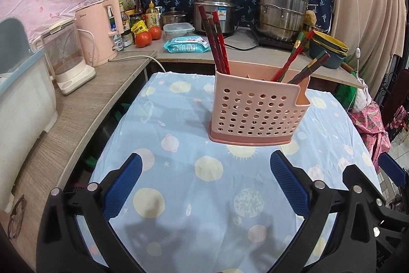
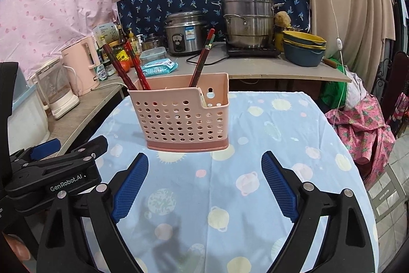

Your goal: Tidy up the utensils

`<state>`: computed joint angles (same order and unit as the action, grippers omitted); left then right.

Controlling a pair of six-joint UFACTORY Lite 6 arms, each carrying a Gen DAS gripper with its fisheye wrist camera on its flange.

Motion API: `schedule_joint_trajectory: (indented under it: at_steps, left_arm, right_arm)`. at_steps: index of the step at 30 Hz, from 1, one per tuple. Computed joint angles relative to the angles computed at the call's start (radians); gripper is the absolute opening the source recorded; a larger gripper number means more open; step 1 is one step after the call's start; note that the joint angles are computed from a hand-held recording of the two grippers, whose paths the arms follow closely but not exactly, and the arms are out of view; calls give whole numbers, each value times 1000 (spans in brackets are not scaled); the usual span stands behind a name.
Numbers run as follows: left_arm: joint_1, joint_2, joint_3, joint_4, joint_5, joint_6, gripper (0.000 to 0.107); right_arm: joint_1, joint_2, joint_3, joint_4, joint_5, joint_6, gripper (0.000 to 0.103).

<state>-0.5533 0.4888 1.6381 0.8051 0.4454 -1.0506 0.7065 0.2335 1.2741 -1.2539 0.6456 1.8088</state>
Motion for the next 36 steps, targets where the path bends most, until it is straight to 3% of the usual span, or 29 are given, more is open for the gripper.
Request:
schedule_joint_trajectory:
  at_steps: [16, 18, 36]
  left_arm:
    - [-29, -31, -59, 87, 14, -88, 96]
    - [-30, -33, -67, 84, 9, -89, 96]
    - [-36, -42, -89, 105, 18, -120, 96]
  right_arm:
    - [12, -26, -50, 1, 23, 19, 88]
    - [15, -27, -55, -1, 26, 24, 96]
    - [15, -30, -70, -5, 32, 38, 96]
